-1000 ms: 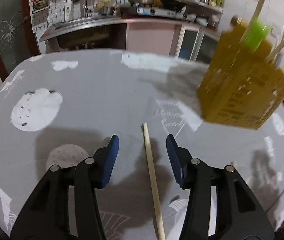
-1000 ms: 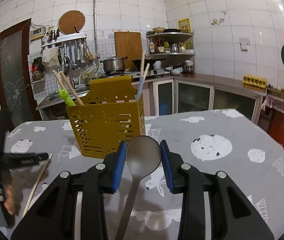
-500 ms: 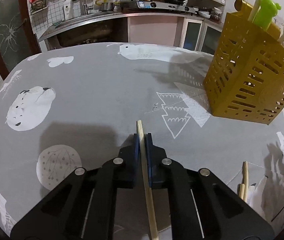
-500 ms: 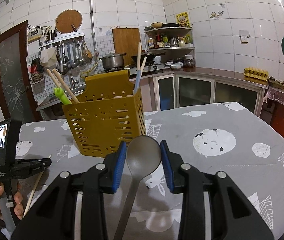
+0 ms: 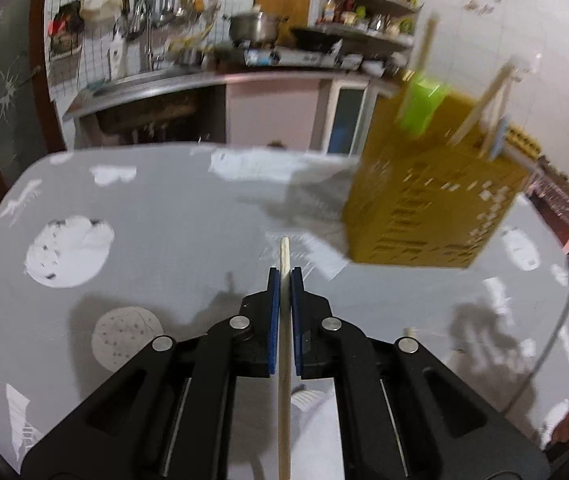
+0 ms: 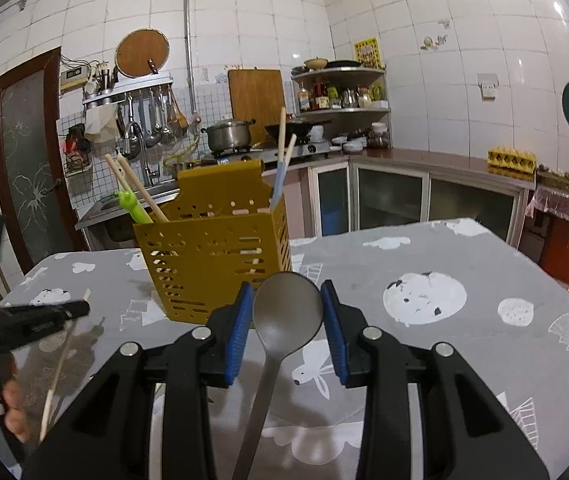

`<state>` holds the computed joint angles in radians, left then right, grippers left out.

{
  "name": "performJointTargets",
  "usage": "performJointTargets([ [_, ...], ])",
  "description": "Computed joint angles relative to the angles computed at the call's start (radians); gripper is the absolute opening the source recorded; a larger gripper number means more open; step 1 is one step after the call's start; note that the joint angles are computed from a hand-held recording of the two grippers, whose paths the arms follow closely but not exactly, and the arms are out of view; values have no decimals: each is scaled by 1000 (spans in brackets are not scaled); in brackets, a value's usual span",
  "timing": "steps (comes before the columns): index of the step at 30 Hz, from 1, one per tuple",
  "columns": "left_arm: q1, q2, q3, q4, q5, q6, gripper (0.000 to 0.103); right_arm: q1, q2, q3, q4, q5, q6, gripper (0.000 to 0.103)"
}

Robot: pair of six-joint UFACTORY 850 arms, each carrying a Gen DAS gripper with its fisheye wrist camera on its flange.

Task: Organize utensils
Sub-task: 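Lift the chopstick and ladle and lower both into the yellow holder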

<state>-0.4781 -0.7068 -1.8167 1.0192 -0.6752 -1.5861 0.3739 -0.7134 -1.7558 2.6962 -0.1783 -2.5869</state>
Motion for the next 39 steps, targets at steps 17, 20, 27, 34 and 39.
performJointTargets([
  [17,-75,184,217,444,-12,-369,4,8,52,31,113,-24,-152,35],
  [20,-73,186,203,473,-7,-386,4,7,49,19,111,-18,-165,35],
  [27,-72,171,120,534,-6,-391,4,-18,43,-44,-82,-5,33,35],
  [34,-63,114,-60,526,38,-307,4,-30,22,-158,-222,39,149,35],
  [39,-47,18,-282,508,55,-216,4,-38,-26,-295,-573,66,500,35],
])
